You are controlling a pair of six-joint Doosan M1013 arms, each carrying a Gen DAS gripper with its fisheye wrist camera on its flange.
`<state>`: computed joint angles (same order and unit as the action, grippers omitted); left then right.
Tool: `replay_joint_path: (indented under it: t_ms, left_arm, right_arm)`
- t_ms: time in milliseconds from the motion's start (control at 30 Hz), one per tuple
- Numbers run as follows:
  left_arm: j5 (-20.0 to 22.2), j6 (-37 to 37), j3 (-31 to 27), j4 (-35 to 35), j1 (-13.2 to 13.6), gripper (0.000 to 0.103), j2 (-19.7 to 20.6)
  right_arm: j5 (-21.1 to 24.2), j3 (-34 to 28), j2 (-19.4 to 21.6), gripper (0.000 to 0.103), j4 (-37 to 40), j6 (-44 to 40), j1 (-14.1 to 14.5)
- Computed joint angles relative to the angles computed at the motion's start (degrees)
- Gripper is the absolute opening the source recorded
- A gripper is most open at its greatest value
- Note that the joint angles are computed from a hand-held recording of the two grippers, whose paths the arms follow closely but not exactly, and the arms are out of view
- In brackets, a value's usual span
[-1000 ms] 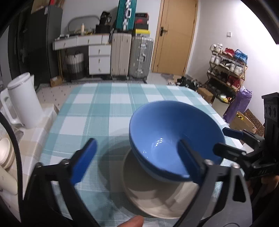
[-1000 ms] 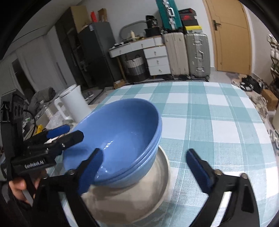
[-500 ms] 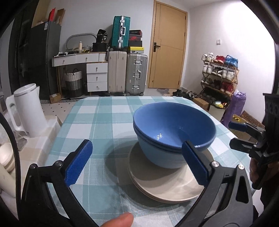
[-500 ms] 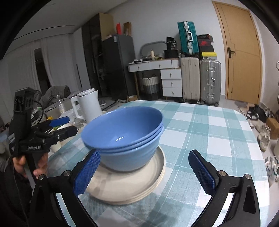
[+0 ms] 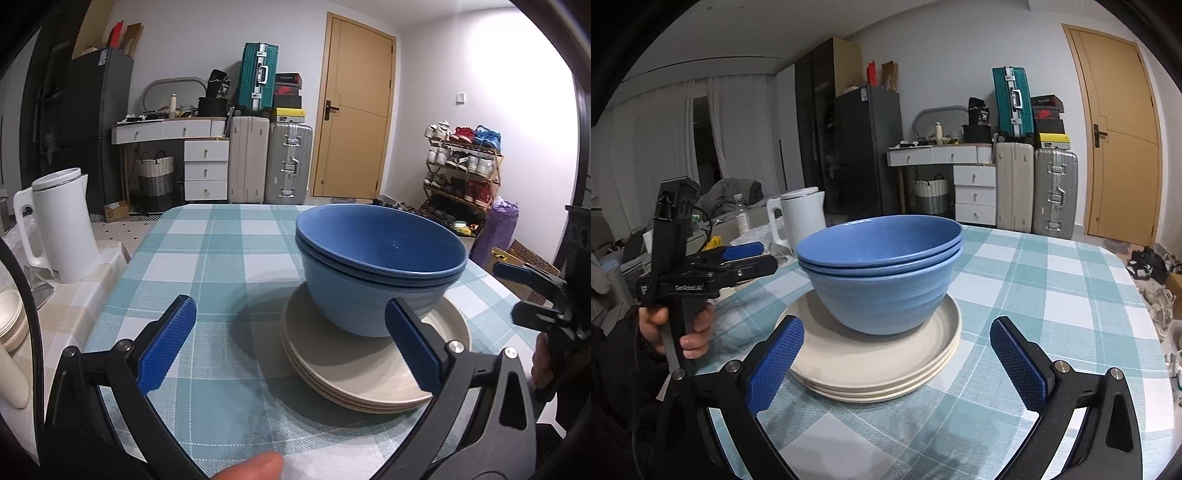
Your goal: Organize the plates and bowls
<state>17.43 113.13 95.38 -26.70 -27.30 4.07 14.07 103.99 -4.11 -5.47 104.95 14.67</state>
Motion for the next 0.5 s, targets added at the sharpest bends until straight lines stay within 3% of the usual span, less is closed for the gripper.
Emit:
replay_joint_path:
  t_ms: [500]
  left_arm:
    - [-2.7,0.8,0.5,-0.8,-0.3,0.102,0.6]
  right_arm:
    - [-4.7,1.9,-1.0,0.103,-3.8,4.0,0.2]
